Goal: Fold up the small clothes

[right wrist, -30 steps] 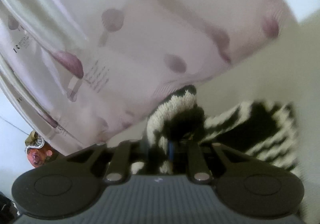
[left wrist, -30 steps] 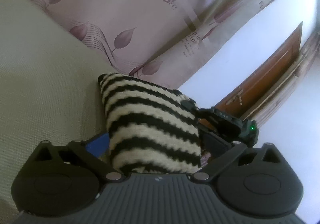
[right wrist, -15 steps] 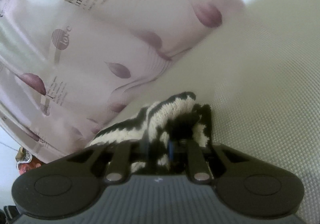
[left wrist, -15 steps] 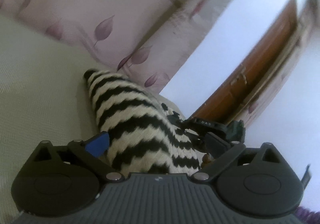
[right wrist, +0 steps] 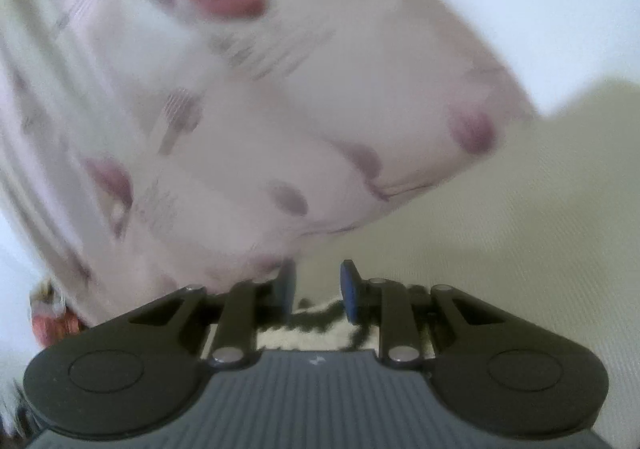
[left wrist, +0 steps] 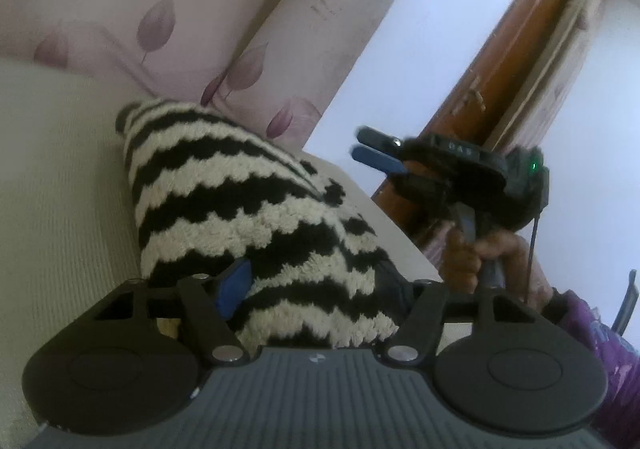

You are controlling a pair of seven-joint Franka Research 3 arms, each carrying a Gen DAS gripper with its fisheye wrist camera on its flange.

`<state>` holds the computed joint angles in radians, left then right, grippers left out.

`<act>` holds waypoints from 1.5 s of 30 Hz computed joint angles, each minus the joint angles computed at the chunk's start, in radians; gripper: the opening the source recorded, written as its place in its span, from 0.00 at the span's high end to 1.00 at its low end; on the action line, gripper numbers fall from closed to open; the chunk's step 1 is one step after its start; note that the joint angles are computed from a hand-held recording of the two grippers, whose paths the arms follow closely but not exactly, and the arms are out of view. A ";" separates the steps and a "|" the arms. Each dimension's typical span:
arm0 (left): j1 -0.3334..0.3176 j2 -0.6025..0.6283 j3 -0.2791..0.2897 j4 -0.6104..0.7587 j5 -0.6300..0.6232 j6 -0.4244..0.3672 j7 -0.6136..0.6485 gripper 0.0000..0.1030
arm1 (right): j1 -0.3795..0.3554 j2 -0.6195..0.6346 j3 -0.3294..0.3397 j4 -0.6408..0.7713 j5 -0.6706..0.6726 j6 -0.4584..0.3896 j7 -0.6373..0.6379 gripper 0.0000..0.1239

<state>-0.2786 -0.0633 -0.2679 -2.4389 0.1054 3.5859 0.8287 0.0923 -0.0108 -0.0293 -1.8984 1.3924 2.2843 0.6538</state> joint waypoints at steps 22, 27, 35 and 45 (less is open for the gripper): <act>0.151 -0.050 -0.192 0.029 -0.296 -0.007 0.373 0.48 | 0.081 -0.228 0.004 -0.222 -0.156 0.060 -0.310 0.81; 0.076 0.022 -0.125 0.038 -0.275 0.009 0.365 0.48 | 0.075 -0.404 0.019 -0.433 -0.405 0.140 -0.239 0.83; -0.029 0.017 -0.106 0.042 -0.547 0.022 0.636 0.45 | 0.115 -0.414 -0.139 -0.440 -0.178 0.023 -0.185 0.80; -0.078 -0.004 -0.120 0.077 -0.796 -0.028 0.841 0.29 | 0.090 -0.362 -0.077 -0.415 -0.281 0.042 -0.208 0.92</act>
<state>-0.3570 -0.0672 -0.3880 -2.3616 -0.6909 3.5579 1.6701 0.1821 -0.3724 -0.1059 -2.3135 1.1116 2.3266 0.4459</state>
